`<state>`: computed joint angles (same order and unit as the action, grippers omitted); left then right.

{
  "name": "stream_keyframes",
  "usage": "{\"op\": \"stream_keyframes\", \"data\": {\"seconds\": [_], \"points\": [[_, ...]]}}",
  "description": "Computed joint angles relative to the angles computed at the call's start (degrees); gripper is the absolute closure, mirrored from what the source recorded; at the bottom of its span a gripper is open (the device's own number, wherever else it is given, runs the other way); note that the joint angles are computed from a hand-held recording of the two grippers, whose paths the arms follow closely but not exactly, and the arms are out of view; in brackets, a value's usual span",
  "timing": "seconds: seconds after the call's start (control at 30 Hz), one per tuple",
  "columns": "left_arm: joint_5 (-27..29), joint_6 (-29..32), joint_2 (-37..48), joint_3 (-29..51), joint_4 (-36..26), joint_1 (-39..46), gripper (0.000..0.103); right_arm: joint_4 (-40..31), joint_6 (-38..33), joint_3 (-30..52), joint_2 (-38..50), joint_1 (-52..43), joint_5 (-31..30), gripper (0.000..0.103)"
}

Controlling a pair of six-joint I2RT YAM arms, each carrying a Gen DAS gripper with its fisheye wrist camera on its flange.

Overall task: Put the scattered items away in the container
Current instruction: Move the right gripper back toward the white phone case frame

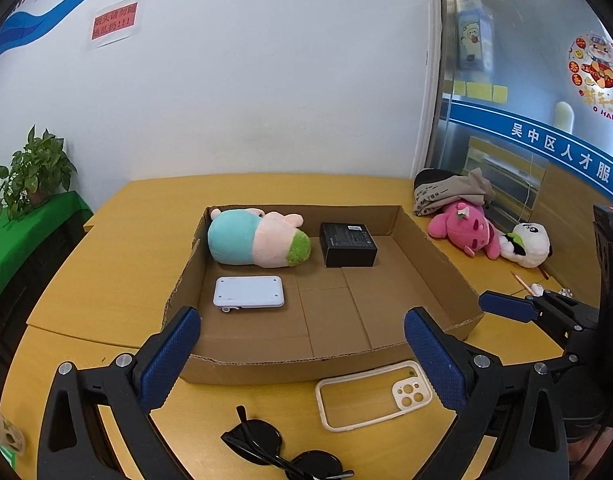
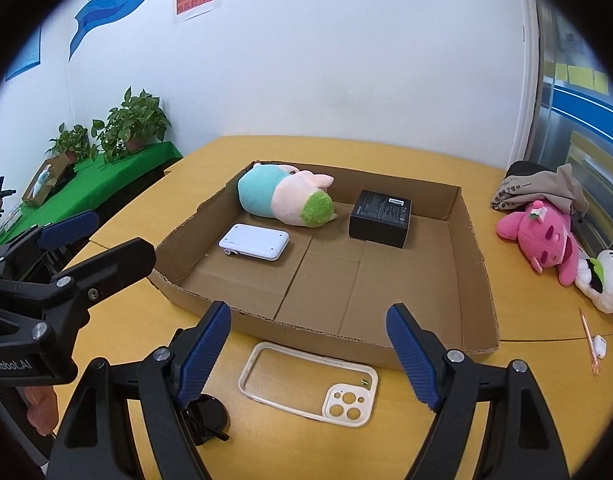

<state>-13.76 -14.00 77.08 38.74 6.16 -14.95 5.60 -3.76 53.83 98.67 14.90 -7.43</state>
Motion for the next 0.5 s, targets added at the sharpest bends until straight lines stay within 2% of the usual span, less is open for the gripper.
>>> {"op": "stream_keyframes", "data": {"seconds": [0.5], "points": [[-1.65, -2.31, 4.40, 3.28, -2.00, -2.73, 0.000, 0.78, -0.62, -1.31, -0.32, -3.35, -3.15, 0.023]]}}
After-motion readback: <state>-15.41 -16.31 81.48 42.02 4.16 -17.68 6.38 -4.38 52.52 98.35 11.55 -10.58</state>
